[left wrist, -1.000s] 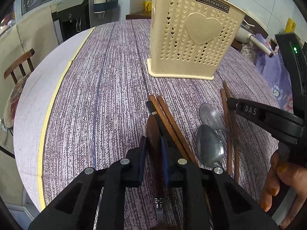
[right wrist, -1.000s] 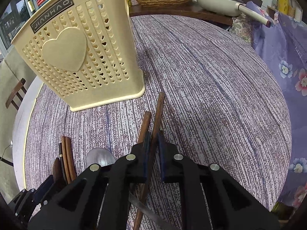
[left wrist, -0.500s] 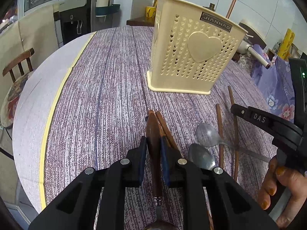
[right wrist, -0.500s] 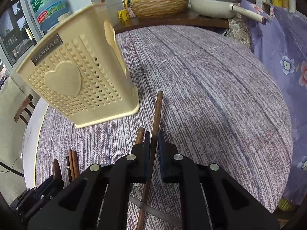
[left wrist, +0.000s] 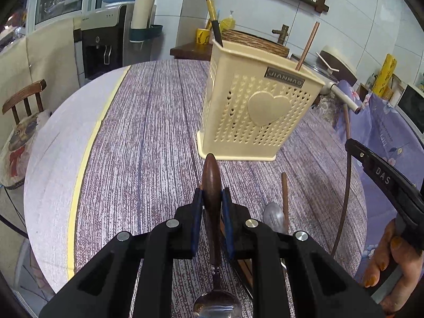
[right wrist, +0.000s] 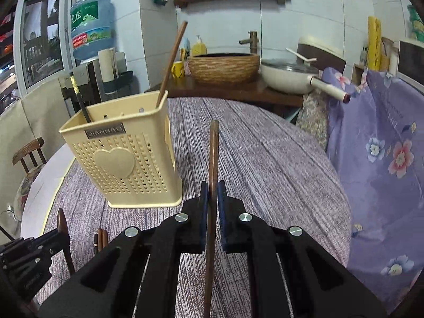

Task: Organize utensils
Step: 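Carry the chopstick with the right tool while the left tool lowers the spoon into the holder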

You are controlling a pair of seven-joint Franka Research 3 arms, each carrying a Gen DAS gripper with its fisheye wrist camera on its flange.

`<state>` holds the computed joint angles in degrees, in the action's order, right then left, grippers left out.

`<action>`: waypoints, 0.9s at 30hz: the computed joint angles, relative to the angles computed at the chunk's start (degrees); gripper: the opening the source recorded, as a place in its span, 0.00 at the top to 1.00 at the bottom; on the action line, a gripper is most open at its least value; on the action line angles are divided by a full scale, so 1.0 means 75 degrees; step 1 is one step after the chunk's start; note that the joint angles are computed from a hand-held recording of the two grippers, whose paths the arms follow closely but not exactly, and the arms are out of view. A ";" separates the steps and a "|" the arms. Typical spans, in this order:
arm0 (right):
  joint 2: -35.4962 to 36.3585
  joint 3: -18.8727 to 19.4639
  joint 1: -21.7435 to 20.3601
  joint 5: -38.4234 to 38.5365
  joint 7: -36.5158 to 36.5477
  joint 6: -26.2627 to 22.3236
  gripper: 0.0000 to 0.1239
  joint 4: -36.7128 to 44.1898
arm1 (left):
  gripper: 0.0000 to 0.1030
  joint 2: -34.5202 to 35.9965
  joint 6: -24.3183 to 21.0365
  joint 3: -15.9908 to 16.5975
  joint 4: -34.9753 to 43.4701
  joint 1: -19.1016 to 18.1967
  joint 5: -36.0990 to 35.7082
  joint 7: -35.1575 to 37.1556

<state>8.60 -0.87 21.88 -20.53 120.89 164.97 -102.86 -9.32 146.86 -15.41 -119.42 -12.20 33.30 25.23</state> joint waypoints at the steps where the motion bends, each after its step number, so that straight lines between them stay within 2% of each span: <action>1: -0.0068 0.0017 -0.0016 0.0053 -0.0042 0.0037 0.93 -0.0034 | 0.85 -0.0024 0.0022 0.0006 0.0003 0.0009 0.0023 -0.0007; 7: -0.0419 0.0234 -0.0192 0.0573 -0.0609 0.0271 0.94 -0.0266 | 0.85 -0.0188 0.0086 -0.0013 0.0024 0.0094 0.0234 -0.0098; 13: -0.0771 0.0629 -0.0422 0.2281 -0.2091 0.0253 0.94 -0.0433 | 0.85 -0.0430 0.0191 -0.0074 -0.0052 0.0203 0.0494 -0.0249; 20: -0.1077 0.0776 -0.0475 0.3681 -0.3379 0.0169 0.94 -0.0575 | 0.85 -0.0704 0.0360 -0.0153 -0.0189 0.0327 0.0767 -0.0345; 25: -0.1158 0.0802 -0.0476 0.4089 -0.3801 0.0153 0.94 -0.0614 | 0.85 -0.0844 0.0403 -0.0210 -0.0210 0.0414 0.0893 -0.0397; 27: -0.1161 0.0811 -0.0469 0.4555 -0.4158 0.0060 0.94 -0.0569 | 0.85 -0.0879 0.0457 -0.0204 -0.0216 0.0439 0.0900 -0.0391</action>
<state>-0.11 5.21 18.36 13.63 89.71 165.42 -107.13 -15.91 150.29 -16.94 -121.04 -8.90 40.05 22.29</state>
